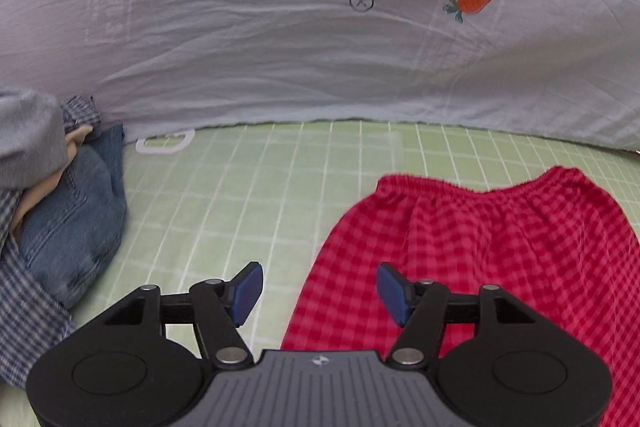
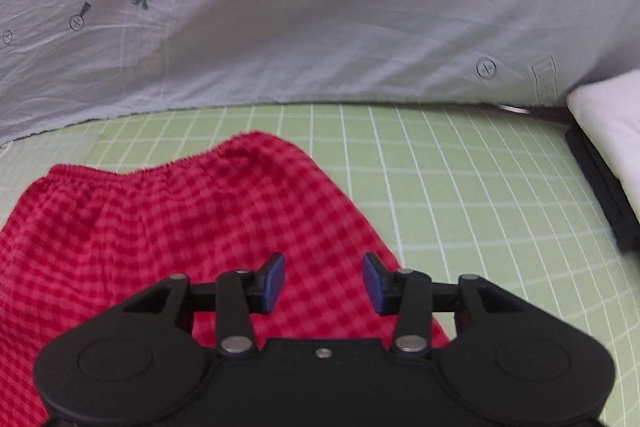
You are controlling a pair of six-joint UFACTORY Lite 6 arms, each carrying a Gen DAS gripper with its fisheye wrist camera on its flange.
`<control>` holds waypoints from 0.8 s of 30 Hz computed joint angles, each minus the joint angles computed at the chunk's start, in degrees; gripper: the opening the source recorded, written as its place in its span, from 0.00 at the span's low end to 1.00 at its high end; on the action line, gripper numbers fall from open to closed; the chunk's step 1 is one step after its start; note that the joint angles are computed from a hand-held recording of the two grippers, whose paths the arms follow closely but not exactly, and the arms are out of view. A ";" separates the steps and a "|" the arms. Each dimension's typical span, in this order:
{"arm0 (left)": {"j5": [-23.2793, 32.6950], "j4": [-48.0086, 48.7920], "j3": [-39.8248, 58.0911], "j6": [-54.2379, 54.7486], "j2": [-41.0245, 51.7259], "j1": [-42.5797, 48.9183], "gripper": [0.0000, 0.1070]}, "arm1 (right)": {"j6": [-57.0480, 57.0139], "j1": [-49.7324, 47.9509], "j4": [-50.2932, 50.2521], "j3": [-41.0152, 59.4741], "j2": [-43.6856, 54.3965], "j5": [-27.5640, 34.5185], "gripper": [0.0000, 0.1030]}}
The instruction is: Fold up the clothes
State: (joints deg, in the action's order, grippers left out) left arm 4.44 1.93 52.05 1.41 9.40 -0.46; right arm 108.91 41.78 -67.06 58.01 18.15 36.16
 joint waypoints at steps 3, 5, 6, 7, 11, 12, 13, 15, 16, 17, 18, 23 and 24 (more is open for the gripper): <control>1.26 6.07 -11.17 -8.29 -6.77 1.70 0.60 | 4.60 0.50 1.21 -9.81 -5.12 0.46 0.46; 2.30 14.01 -17.20 -17.67 -11.05 2.17 0.60 | 6.78 0.54 1.65 -15.27 -7.73 0.75 0.50; 2.73 15.21 -19.42 -19.73 -12.90 2.32 0.60 | 7.74 0.37 1.64 -17.89 -9.04 0.71 0.51; 3.21 15.63 -21.61 -21.02 -14.79 2.49 0.60 | 8.75 0.14 1.46 -20.12 -10.21 0.41 0.51; 5.03 18.18 -28.36 -26.83 -20.84 2.53 0.60 | 16.53 -1.02 -3.83 -27.32 -15.78 -2.64 0.50; 5.30 20.58 -28.93 -30.02 -21.28 2.08 0.60 | 17.59 -1.58 -5.01 -28.54 -17.26 -3.98 0.34; 5.52 22.61 -29.40 -32.70 -21.70 1.70 0.60 | 18.32 -2.30 -6.14 -29.58 -18.87 -5.69 0.21; 5.80 26.14 -30.07 -37.22 -22.47 1.08 0.60 | 17.20 -2.13 -4.82 -31.35 -22.42 -6.74 0.02; 6.05 28.78 -30.23 -40.36 -22.57 0.65 0.60 | 16.09 -1.77 -3.46 -32.15 -24.29 -6.83 0.02; 6.31 32.17 -30.37 -44.09 -22.48 0.23 0.60 | 14.53 -0.80 -1.38 -32.98 -26.30 -5.72 0.02; 6.32 33.86 -30.73 -45.87 -22.72 0.19 0.61 | 12.76 0.76 1.15 -33.79 -28.41 -3.46 0.02; 6.37 31.33 -31.71 -43.22 -23.98 1.21 0.61 | 10.99 6.22 11.59 -39.64 -37.97 5.18 0.03; 6.64 31.18 -31.87 -42.92 -24.31 1.14 0.61 | 11.07 7.32 12.90 -40.38 -38.68 6.45 0.04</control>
